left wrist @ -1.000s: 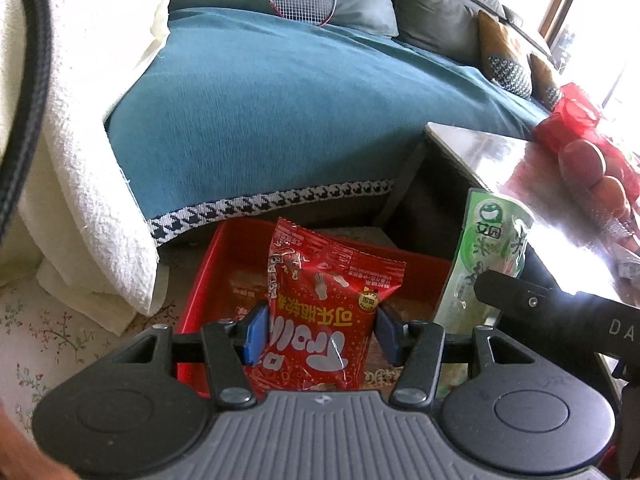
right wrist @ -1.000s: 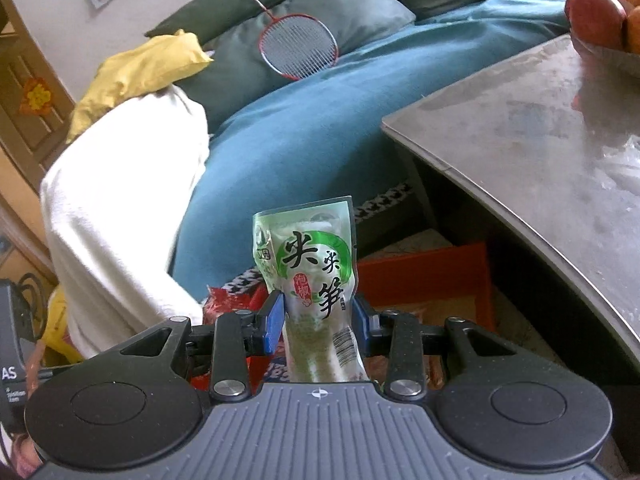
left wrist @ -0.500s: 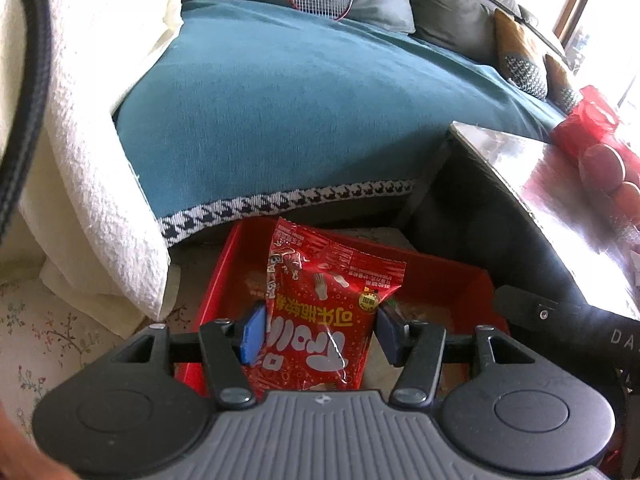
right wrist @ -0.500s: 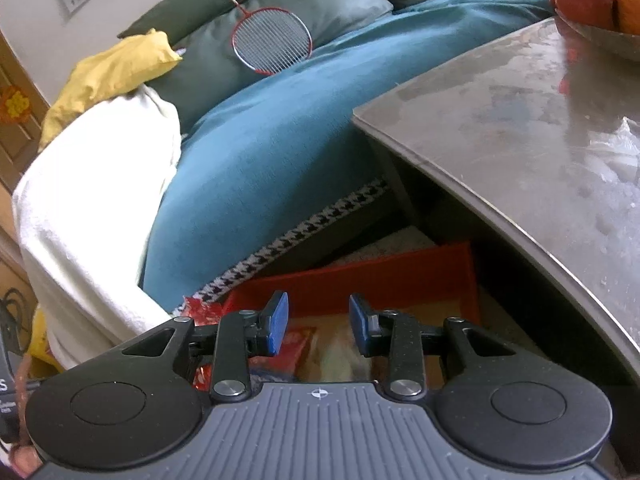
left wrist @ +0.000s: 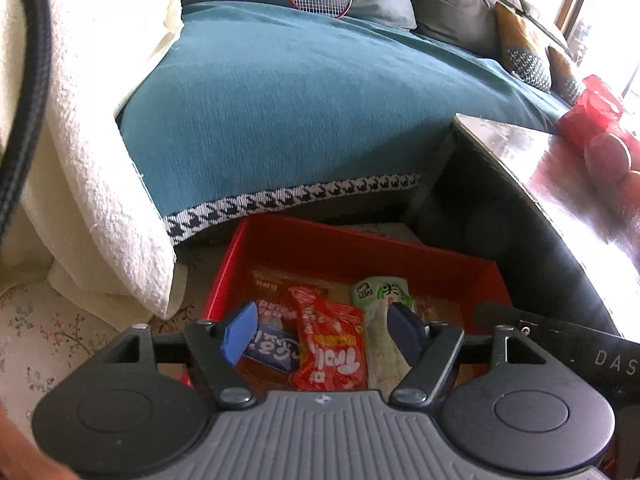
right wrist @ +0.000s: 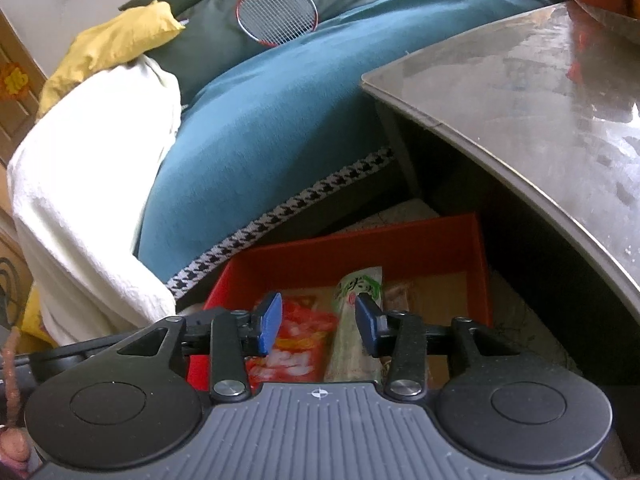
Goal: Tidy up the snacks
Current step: 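Lower both packets into the red box and open both grippers, then move the left gripper to the clear-white packet while the right approaches the white spicy-strip packet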
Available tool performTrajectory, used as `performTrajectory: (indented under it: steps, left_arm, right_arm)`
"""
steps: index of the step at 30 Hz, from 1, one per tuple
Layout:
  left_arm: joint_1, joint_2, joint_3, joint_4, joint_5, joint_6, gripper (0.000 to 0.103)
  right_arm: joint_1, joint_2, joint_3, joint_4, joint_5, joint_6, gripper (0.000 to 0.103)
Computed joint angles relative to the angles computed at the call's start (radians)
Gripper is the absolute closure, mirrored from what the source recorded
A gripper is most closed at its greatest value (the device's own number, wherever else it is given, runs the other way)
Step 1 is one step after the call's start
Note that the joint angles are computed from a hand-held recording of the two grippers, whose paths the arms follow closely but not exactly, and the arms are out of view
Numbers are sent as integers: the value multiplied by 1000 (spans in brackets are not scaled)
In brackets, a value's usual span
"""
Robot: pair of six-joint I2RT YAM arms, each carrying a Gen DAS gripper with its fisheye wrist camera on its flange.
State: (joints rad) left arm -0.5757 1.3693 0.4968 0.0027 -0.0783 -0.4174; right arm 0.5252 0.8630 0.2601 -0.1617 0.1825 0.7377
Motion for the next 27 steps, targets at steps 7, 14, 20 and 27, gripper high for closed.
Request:
performTrajectory:
  steps: [7,14,20,27]
  left_arm:
    - [-17,-4,0,-16,-18,2,38]
    - [-21,-20,-11,-28,-30,-6,35]
    - [-40,-17,-11,-41,-54,-13,34]
    - [-45,-32,-21,-61,-71,-18,34]
  right_arm:
    - [33,40,15,-13,15,5,36]
    - [34,70,18,-18,10,8,29]
    - [36,80,24,-24,7,4,25]
    - [53,97,30,-36,18,12,21]
